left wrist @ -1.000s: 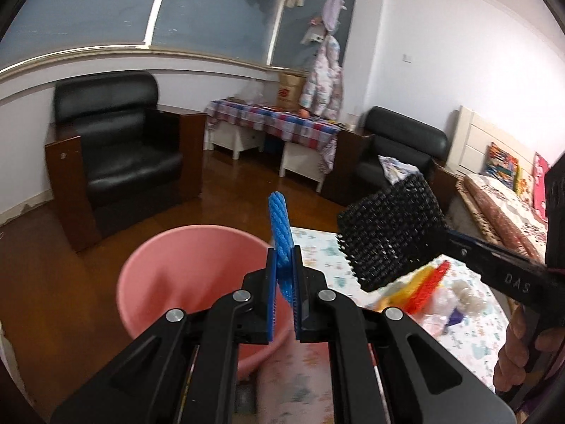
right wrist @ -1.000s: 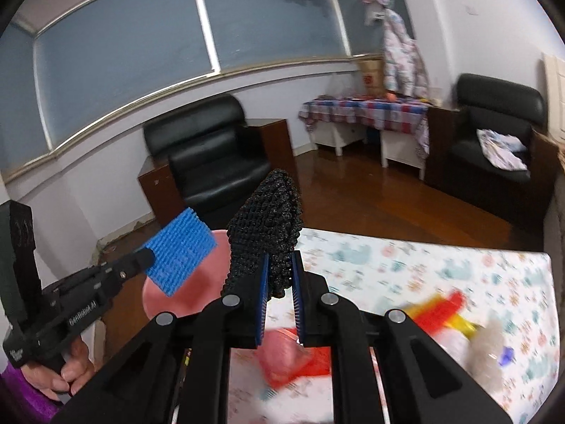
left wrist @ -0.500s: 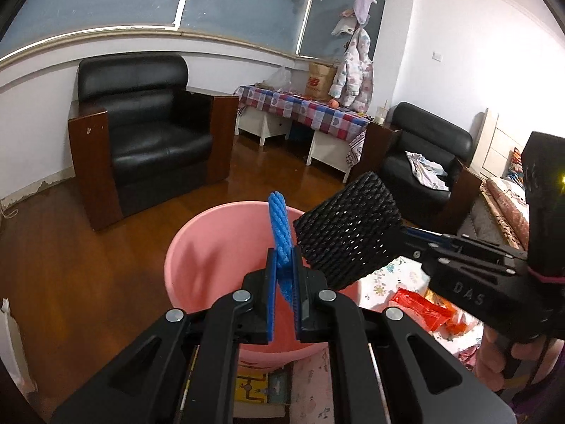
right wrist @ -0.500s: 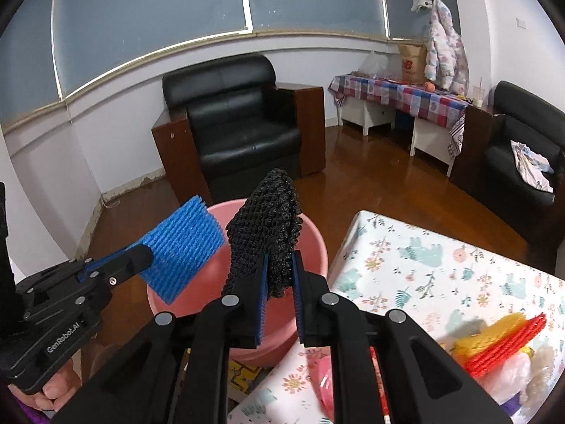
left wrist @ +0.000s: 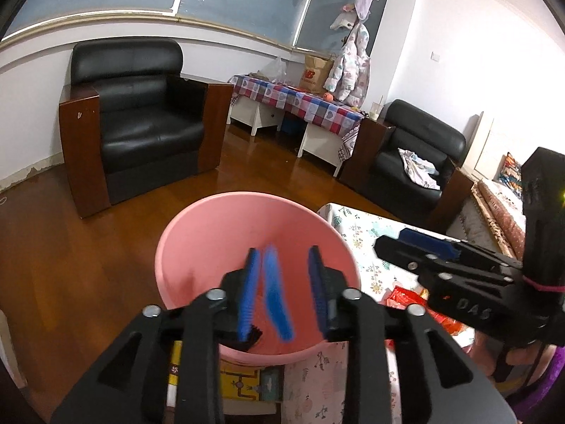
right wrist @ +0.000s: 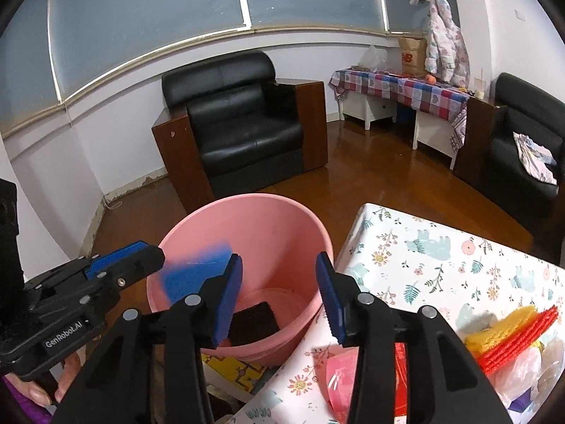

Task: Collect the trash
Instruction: 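Carry both items over the pink bucket and open both tools, then return both tools to the table toward the plastic bags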

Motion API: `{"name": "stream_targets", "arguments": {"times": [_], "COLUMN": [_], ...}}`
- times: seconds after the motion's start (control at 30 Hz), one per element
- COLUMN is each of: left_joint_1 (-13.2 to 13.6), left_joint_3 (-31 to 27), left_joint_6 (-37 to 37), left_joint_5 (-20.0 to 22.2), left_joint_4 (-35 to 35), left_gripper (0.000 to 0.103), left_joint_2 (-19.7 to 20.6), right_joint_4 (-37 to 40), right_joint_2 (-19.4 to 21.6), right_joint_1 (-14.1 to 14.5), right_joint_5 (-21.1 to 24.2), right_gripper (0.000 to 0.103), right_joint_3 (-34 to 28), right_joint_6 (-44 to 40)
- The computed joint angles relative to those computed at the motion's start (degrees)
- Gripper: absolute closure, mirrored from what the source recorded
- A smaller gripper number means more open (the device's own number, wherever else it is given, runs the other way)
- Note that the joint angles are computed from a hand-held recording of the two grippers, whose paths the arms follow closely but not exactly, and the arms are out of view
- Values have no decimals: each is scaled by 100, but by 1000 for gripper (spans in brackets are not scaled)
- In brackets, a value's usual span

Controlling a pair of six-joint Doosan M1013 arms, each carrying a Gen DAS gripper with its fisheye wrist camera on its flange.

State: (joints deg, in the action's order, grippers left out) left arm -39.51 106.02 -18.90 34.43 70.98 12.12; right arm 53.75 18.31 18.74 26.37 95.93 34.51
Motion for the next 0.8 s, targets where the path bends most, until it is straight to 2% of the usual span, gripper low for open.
{"name": "stream_targets", "arguments": {"times": [0.2,0.43,0.57,0.8], "left_joint_1": [-15,-151,-274,-394], "left_joint_3": [-35,-68,-172,-464], "left_joint_6": [69,155,357,1195], "left_joint_5": [-4,-178,-295,-587], "left_joint_4": [-126,-58,-192,-604], "left_gripper": [71,71,71,71], "left_joint_2": [31,81,180,383], "right_joint_4": [457,1097,1332,893], "right_joint_2": [-181,-581,-852,-1155], "right_joint_1": [-182,-482,-741,-1211], "right_joint_5": [46,-191,-407,-493], "right_gripper": [60,59,51,51], "right_joint_3": [223,697,1059,1537], "right_joint_6": [-383,-1081,-1413,-1087]}}
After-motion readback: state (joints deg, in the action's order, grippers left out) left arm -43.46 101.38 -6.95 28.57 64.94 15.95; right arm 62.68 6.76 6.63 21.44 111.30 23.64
